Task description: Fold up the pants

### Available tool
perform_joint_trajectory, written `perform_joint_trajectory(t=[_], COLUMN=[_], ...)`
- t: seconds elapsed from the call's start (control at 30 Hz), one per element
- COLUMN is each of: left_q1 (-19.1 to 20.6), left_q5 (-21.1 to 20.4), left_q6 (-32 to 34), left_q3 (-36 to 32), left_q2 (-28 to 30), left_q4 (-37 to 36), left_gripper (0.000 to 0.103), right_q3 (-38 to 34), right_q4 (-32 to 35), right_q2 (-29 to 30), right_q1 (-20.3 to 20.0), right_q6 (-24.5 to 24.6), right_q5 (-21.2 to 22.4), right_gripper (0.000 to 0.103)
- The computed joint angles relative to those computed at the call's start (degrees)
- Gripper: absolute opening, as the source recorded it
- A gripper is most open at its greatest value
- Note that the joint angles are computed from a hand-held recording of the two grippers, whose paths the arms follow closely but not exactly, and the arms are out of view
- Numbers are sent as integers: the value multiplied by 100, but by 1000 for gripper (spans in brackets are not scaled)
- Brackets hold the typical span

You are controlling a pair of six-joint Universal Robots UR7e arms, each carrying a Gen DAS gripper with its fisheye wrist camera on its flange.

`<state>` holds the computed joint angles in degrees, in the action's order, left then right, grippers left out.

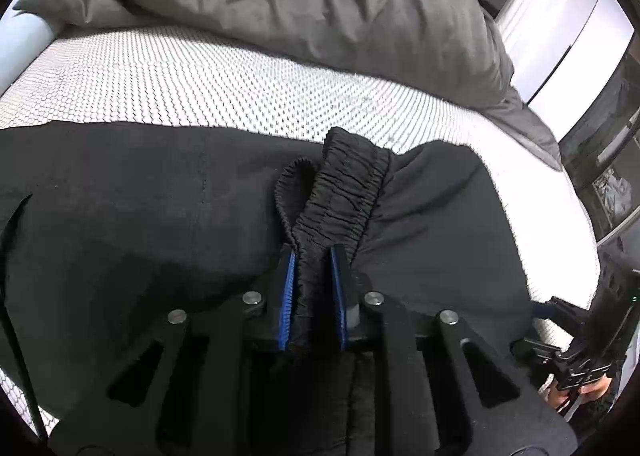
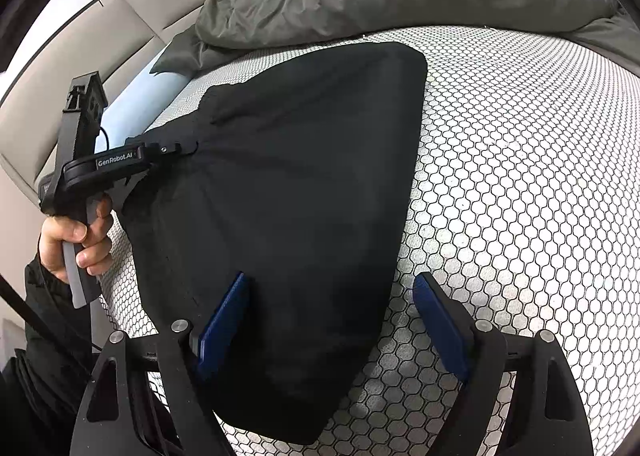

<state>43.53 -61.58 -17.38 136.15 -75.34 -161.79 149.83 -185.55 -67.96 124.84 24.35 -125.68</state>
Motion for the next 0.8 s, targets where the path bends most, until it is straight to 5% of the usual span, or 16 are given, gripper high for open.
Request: perform_joint_trajectory(t=[0.17,0.37,0.43,0.53,0.7,0.8], left_q1=[-83,326,443,298,-596,-1083], left_q5=[265,561,724,1003,1824,1476], left_q6=[29,-101,-219,-434,-806,-782], left_q3=[196,105,32,47,553,848], left_q2=[-463,-586,-444,-551,-1111,-1325], left_q4=[-177,50,223,467,604,586], left_gripper=[9,12,29,39,76,81], right_q3=[28,-29,-66,-115,-45,79], right_q4=[-16,-94,-124,-128,-186,-370], right_q2=[-35,-14,33,116,31,-81], right_q1=[-19,-101,-110,-75,-126,-218], right_q6=[-23,-123,-174,-173,-191,-274], right_q5=[-10,44,68,65,121,301], right_gripper=[86,86,86,86,86,86])
